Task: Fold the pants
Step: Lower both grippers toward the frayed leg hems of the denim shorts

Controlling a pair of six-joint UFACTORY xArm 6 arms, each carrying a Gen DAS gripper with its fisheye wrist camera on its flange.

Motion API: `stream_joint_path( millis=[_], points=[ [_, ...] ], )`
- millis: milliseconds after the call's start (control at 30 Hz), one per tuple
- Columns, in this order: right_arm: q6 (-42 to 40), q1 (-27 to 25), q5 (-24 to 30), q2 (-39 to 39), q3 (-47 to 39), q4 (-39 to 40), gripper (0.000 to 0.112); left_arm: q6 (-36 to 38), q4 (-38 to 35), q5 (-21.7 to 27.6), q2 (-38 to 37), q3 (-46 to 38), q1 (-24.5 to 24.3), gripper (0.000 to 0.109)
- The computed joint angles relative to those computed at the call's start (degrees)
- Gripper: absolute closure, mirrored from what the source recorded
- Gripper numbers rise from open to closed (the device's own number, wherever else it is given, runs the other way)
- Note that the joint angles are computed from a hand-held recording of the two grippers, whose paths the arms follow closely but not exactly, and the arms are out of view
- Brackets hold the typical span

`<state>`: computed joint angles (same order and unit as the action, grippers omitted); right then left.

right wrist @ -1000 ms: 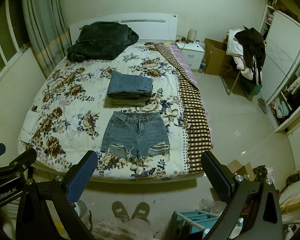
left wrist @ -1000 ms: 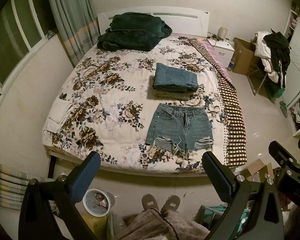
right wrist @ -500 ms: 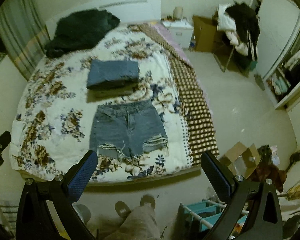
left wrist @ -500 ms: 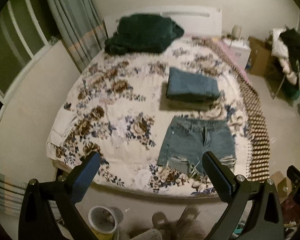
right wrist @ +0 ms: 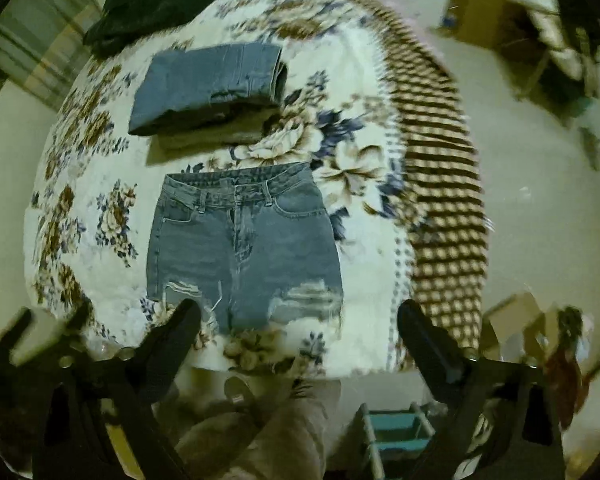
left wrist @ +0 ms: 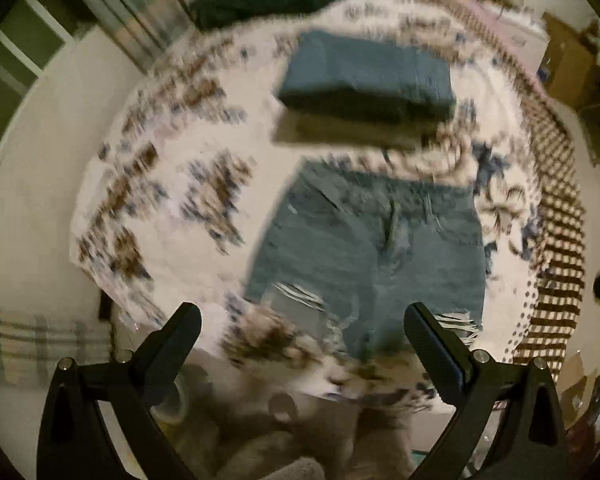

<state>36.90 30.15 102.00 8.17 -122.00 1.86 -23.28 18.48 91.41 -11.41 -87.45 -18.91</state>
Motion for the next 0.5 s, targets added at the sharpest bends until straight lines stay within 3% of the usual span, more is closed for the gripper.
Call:
stream_joint_path(
  millis=[100, 200, 500],
  points=[
    [-11.32, -6.78, -5.71, 2.4, 7.27, 3.23, 0.038, -6.22, -1.87, -3.41, 3.9, 4.98, -3.34, 0.006],
    [-20.52, -10.95, -10.46, 7.16, 11.41, 4.68, 0.04, -11.32, -1.83, -7.16, 8.37, 8.35, -7.08, 0.006],
    [-32.33, -14.5, -17.08, 21.56, 11.76, 11.64, 0.038, -17.43, -8.18, -15.11, 17.8, 12.48, -12.63, 0.006]
  ],
)
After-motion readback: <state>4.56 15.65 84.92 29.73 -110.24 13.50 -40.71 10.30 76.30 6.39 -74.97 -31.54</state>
